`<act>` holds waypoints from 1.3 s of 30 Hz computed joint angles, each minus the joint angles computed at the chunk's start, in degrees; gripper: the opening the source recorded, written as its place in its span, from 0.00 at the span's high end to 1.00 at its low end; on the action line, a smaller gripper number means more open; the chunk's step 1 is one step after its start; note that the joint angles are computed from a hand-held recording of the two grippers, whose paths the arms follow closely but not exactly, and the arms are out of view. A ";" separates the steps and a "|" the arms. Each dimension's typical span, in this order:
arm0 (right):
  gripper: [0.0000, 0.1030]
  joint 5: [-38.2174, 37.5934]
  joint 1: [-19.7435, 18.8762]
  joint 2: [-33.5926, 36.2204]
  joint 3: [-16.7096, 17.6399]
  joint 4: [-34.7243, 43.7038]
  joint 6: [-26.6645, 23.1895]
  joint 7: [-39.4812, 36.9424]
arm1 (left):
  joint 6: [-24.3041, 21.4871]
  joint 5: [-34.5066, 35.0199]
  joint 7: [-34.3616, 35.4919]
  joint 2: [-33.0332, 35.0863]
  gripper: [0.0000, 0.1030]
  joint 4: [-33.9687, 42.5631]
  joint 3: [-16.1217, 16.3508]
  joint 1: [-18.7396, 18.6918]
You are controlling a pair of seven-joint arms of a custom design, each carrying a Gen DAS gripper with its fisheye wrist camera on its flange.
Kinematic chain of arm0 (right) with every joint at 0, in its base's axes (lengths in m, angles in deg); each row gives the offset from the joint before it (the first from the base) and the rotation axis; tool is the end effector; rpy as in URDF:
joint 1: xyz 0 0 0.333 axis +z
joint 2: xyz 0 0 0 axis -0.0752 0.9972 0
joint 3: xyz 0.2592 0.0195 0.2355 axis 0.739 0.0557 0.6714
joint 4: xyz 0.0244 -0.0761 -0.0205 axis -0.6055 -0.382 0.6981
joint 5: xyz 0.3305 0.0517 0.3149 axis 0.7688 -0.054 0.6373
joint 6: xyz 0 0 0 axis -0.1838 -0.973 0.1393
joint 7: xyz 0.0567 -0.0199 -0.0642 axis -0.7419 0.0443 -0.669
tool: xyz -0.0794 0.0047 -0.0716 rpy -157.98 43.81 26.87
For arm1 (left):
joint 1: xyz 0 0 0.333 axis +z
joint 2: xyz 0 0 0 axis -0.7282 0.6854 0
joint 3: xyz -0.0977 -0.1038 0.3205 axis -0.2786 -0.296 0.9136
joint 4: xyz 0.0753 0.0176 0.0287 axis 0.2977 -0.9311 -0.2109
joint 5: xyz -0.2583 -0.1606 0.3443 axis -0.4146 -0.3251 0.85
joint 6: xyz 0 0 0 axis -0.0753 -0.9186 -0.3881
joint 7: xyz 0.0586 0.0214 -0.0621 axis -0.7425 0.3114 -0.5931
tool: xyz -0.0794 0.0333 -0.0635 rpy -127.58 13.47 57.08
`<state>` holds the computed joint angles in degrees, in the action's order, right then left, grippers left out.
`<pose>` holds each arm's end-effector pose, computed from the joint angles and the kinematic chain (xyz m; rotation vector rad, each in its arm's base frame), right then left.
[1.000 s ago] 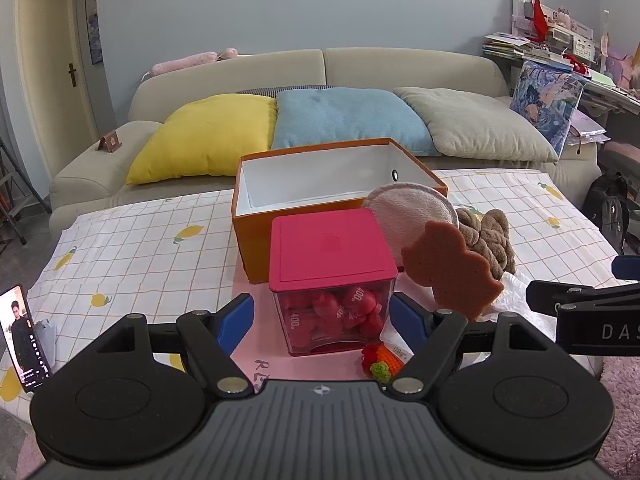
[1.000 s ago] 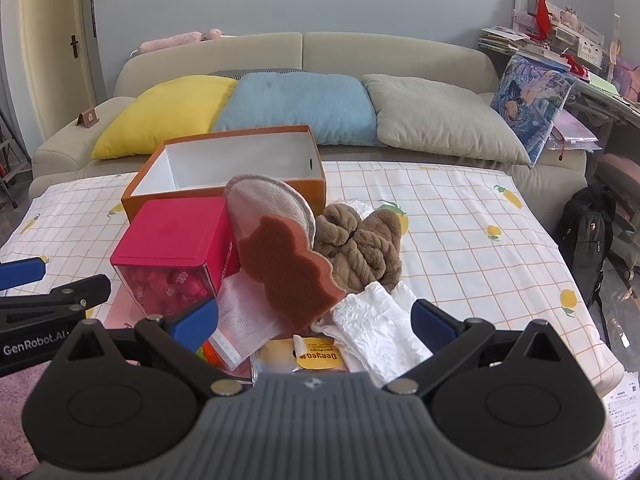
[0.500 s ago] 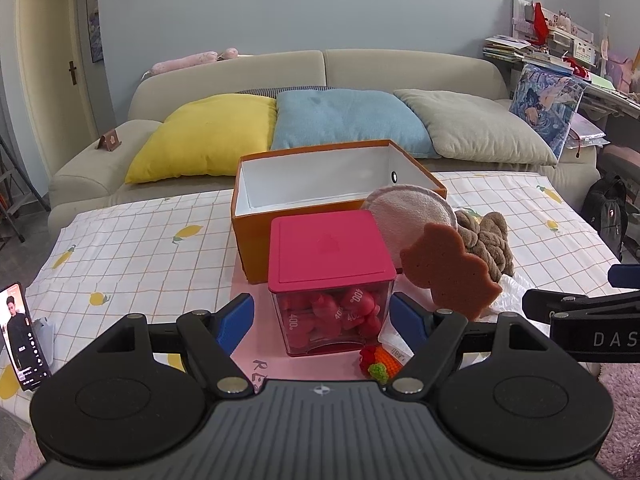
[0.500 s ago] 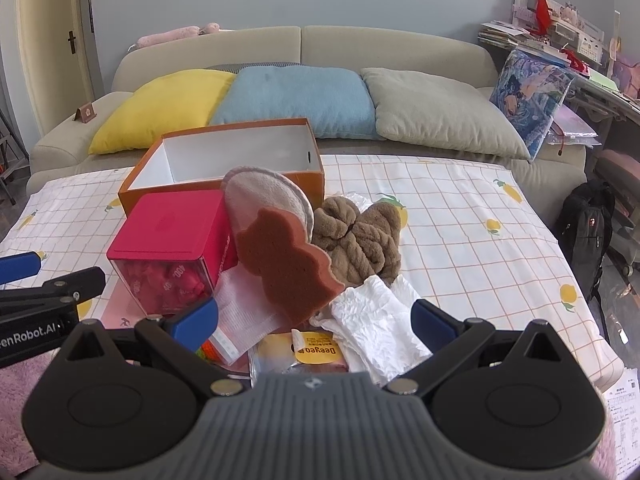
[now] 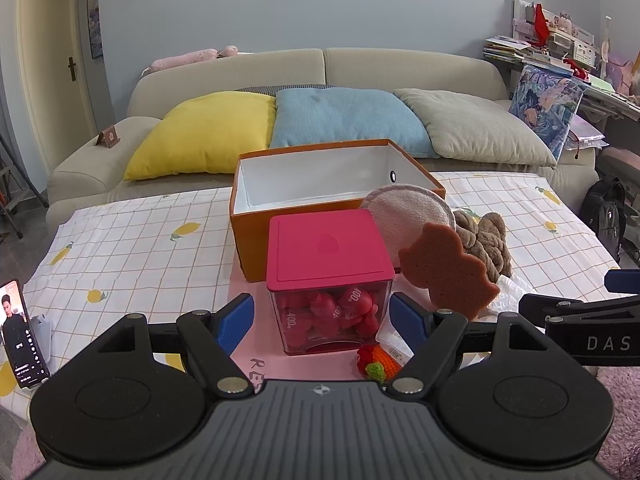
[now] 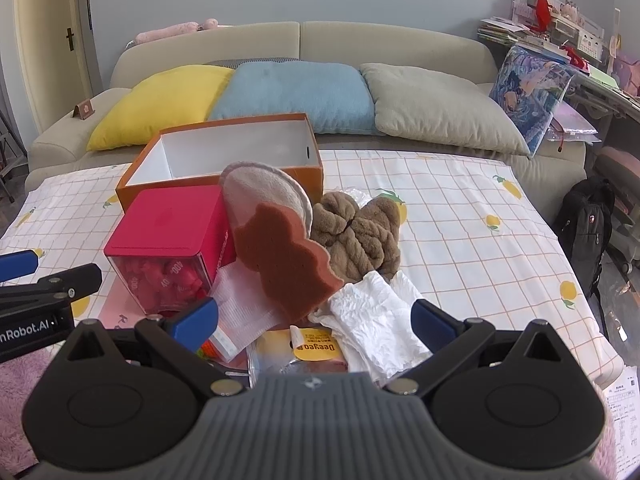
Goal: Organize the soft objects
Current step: 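Grasp the orange bear sponge with the right gripper while the left gripper grasps the brown slipper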
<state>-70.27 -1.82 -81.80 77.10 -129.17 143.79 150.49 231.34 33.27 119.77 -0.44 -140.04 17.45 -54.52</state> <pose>0.4622 0.0893 0.6385 -1.6091 1.8893 -0.7947 0.4823 -0.2182 0.6291 -1.4475 1.9096 -0.8824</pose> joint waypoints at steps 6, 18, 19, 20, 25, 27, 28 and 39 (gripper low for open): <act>0.03 0.99 0.14 0.57 -0.74 0.43 -0.77 -0.27 | -0.60 -6.34 5.28 0.64 0.20 0.40 3.91 -4.39; 0.32 6.85 2.78 6.13 -6.18 3.13 -0.56 -10.99 | -5.18 -26.42 29.76 8.23 0.52 7.73 8.71 -11.17; 0.33 8.12 3.46 7.14 -7.02 3.63 -0.28 -13.31 | -5.85 -27.15 30.54 8.90 0.52 8.51 8.30 -10.80; 0.37 8.94 3.74 8.19 -7.51 4.16 -0.08 -15.35 | -6.29 -27.54 31.16 9.68 0.53 9.38 7.78 -10.37; 0.50 11.89 4.11 13.06 -9.09 6.87 1.34 -24.22 | -7.67 -28.31 31.91 13.01 0.54 13.40 5.31 -8.51; 0.46 15.89 5.38 15.18 -10.75 8.49 1.11 -29.92 | -8.77 -25.86 30.88 14.55 0.54 15.12 4.23 -7.49; 0.46 17.08 5.47 16.43 -11.03 9.41 1.15 -32.21 | -9.56 -25.00 30.67 15.16 0.54 15.84 3.90 -7.16; 0.27 34.78 5.40 26.94 -11.73 17.44 0.07 -54.72 | -15.19 -20.22 26.87 17.10 0.54 17.90 2.71 -5.14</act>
